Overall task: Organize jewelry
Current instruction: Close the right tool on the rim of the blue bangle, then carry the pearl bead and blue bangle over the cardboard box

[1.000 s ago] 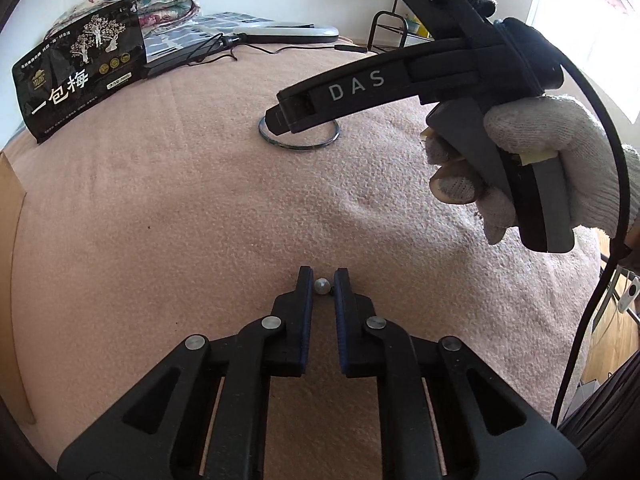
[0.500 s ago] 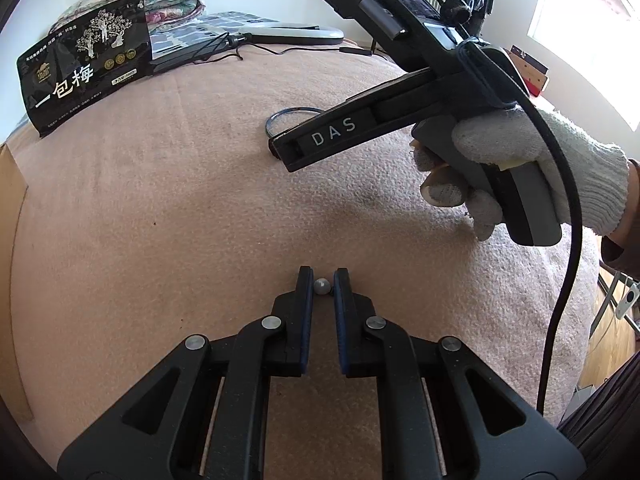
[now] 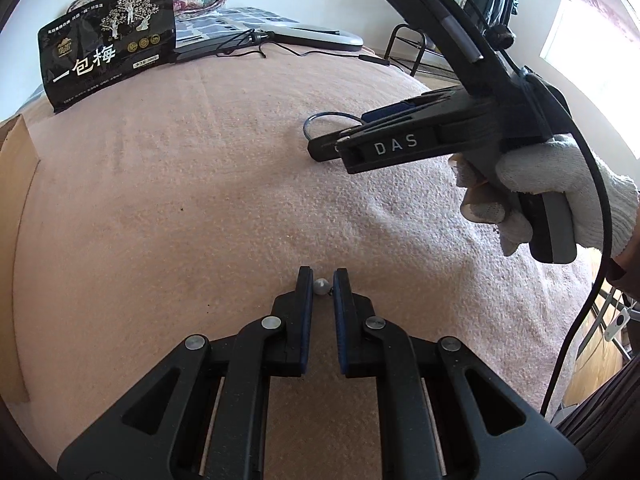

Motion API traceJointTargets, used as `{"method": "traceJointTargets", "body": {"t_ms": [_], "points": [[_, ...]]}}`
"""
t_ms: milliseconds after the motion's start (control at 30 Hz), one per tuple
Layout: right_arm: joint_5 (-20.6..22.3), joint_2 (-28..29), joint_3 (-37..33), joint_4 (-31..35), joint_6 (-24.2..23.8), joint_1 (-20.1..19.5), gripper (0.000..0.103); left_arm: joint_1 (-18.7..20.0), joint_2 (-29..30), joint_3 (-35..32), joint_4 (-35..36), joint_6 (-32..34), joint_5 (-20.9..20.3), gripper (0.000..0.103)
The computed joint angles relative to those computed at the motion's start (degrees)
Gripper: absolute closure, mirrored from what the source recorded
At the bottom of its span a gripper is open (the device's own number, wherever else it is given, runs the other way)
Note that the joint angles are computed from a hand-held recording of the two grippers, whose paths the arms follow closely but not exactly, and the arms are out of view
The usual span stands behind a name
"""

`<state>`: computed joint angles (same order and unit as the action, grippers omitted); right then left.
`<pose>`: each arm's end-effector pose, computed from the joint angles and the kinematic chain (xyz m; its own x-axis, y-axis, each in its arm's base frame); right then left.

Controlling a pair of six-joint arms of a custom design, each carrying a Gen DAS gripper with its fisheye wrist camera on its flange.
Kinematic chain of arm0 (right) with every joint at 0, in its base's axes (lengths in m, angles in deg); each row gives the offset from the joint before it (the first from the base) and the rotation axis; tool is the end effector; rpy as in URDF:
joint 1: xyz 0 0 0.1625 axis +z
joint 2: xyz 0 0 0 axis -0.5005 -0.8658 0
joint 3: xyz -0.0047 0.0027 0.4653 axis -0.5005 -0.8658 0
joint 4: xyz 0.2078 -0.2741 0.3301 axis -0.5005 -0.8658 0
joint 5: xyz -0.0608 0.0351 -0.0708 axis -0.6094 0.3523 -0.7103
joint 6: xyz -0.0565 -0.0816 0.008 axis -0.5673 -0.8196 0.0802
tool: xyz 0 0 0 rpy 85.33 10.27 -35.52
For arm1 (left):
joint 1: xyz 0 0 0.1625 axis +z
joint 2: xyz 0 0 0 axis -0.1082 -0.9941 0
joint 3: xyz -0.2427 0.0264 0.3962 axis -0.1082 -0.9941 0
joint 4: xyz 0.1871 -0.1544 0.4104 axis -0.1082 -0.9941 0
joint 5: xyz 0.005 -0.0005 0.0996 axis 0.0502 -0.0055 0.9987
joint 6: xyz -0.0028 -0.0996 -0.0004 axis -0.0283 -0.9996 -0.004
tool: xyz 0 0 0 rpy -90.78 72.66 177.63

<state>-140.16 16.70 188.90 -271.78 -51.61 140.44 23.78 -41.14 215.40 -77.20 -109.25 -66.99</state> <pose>0.2005 -0.3534 0.1402 -0.6324 -0.2818 0.7216 -0.5390 0.8291 -0.1486 -0.1928 -0.2492 0.1381 -0.7235 0.5443 -0.4247 0.6604 0.7248 -0.1961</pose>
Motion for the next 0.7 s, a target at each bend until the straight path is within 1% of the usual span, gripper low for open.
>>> {"method": "traceJointTargets", "body": {"t_ms": [233, 367, 533, 700], "points": [[-0.30, -1.76, 1.15, 1.27, 0.82, 0.77, 0.029, 0.32, -3.21, 0.03, 2.64, -1.04, 1.04, 0.094], [-0.42, -3.06, 1.69, 1.54, 1.42, 1.51, 0.029, -0.47, -4.92, 0.19, 4.83, -2.02, 1.62, 0.094], [-0.47, -5.09, 1.90, 2.89, 2.14, 3.35, 0.029, -1.60, -7.66, 0.18, 7.40, -3.56, 2.14, 0.094], [-0.08, -6.79, 1.97, 4.96, 3.90, 5.39, 0.029, -3.12, -11.88, -0.24, 11.43, -5.18, 3.47, 0.094]]}}
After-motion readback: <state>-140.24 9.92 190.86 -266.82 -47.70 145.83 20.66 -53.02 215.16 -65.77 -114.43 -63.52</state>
